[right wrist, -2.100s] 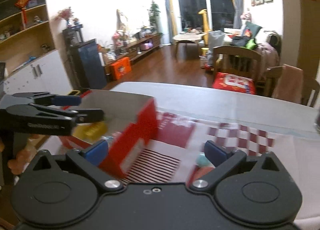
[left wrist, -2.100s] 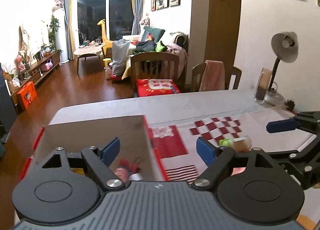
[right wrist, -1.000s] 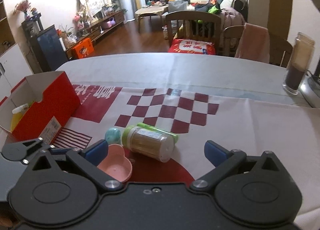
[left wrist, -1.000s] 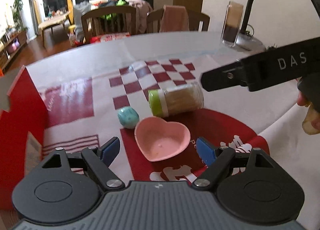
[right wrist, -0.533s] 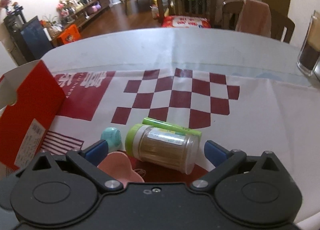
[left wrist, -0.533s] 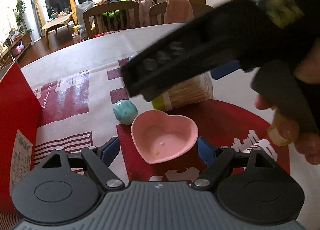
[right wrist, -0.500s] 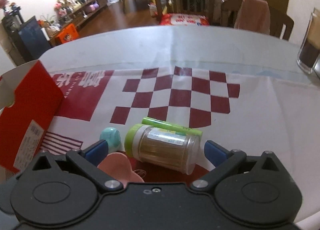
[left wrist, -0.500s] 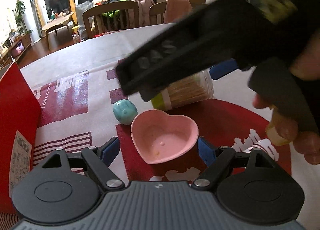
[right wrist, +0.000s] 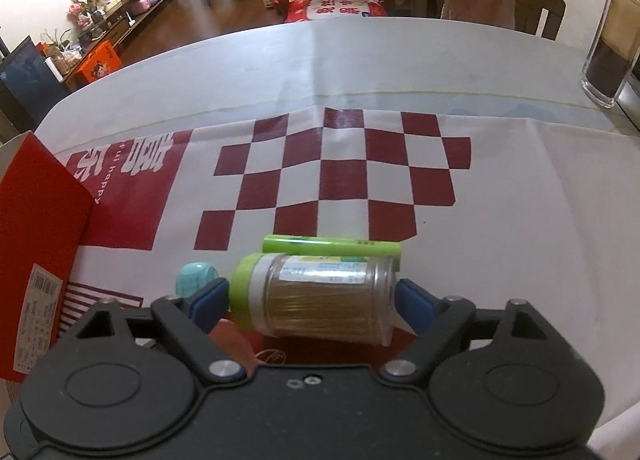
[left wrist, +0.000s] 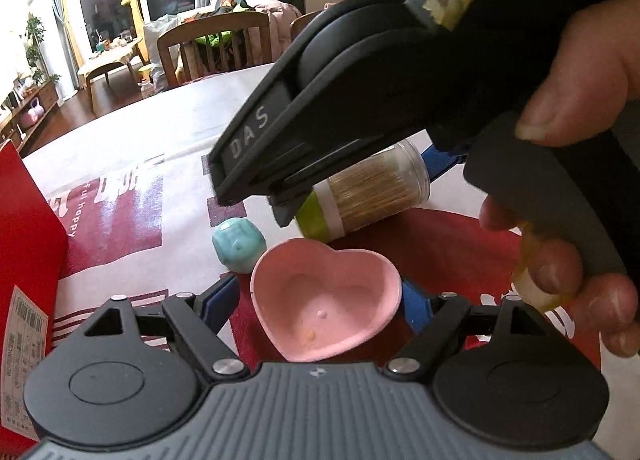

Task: Organize rigid objects
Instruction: 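Grasp the pink heart bowl with the left tool while the right tool grasps the toothpick bottle, then carry the pink bowl and toothpick bottle with both tools over the box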

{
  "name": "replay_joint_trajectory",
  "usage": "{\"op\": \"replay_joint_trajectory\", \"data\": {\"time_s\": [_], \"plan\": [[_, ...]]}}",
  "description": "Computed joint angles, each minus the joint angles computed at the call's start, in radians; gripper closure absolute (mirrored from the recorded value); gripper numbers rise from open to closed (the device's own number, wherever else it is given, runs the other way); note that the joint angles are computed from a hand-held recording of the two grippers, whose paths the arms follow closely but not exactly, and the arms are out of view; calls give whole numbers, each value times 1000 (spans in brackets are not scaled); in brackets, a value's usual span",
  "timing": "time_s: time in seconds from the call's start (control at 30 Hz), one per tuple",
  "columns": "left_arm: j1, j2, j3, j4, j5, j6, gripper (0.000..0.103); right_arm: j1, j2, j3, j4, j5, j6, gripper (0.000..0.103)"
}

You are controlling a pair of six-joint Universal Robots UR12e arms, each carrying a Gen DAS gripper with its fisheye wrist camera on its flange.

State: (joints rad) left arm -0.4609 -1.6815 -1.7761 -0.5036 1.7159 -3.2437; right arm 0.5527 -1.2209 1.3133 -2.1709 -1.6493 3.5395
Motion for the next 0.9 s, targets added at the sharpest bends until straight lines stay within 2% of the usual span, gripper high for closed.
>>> {"op": "replay_joint_trajectory", "data": {"time_s": [0.13, 0.23, 0.47, 0.9], "plan": [[3, 1, -2, 0, -8, 8, 20, -1, -3, 2, -2, 5, -2, 17], [6, 5, -7, 10, -18, 35, 27, -1, -6, 3, 0, 8, 3, 17], [-3, 14, -13, 9, 7, 55, 27, -7, -26, 22, 1, 31, 28, 17], [22, 95, -55, -17, -18, -48, 27, -7, -95, 75, -38, 91, 3, 18]]}}
